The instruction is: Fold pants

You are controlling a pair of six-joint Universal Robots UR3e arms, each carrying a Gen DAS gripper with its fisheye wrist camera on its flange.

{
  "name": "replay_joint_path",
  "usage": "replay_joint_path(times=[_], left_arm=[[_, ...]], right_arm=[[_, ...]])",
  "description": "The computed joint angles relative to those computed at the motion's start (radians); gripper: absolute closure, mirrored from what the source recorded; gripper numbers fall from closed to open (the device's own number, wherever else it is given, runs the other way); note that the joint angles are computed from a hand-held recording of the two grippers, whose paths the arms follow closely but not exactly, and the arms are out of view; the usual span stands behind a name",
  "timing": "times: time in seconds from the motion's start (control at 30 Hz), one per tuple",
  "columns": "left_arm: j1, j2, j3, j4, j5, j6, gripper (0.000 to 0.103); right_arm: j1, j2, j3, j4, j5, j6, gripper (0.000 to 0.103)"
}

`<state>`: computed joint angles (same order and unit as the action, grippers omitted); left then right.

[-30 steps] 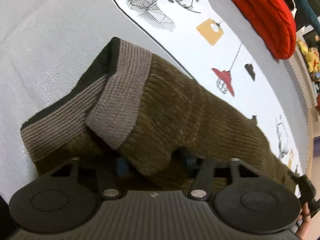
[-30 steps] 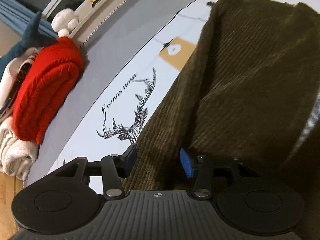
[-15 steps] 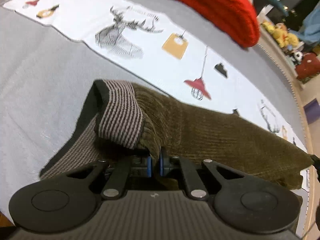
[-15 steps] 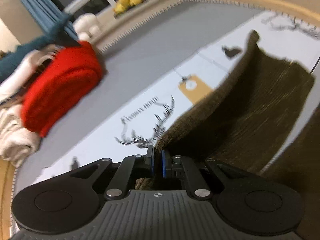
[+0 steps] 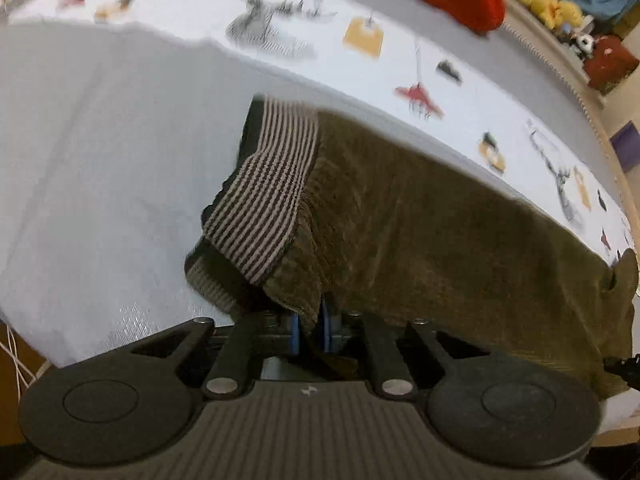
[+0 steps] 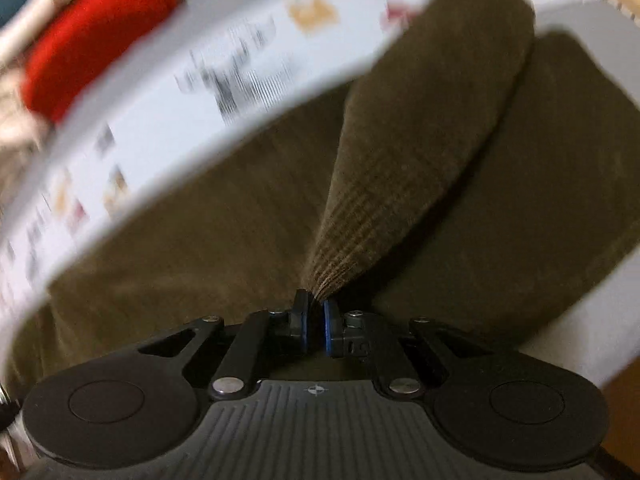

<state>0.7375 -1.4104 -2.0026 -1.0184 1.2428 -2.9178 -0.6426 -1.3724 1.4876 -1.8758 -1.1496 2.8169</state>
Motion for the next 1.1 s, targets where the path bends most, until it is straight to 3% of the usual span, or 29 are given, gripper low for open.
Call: replay_joint_path(times=[0.1,0.27,0.4,0.53,0.6,0.93,1.1], left_arm=[[-0.012,-0.017,0.017,0.060,0.048,-0.093,0.067],[-0.101,-0.004,-0.009,0.244,0.229,-0.189,0.043],[-0.172,-0.023,-0.031,0.377,0.329,-0.225,0.042],[-0.250,-0.070,-0.018,0.476,0.343,-0.227,0.037],[-0.300,-0.094,-0.006,0.523,0.367,-0.221,0.029],[-0.447,-0.206,0.040,0.744,0.486,-0.259,0.030],[-0.465,-0.216,0.053,0.702,0.384,-0.207,0.030]], right_arm=[[0.001,0.008,-0.030,-0.044,-0.046,0.012,0.092],[-0.085,-0.009,-0.052,-0.128,0.066,0.062,0.091],[-0.124,-0.012,-0.036,-0.251,0.107,0.074,0.084],[-0.149,0.027,0.007,-0.396,0.133,0.104,0.079],[-0.164,0.036,0.014,-0.405,0.127,0.121,0.079],[-0.143,0.107,-0.014,-0.477,0.071,0.204,0.079],[-0.147,0.109,-0.014,-0.480,0.080,0.209,0.079]])
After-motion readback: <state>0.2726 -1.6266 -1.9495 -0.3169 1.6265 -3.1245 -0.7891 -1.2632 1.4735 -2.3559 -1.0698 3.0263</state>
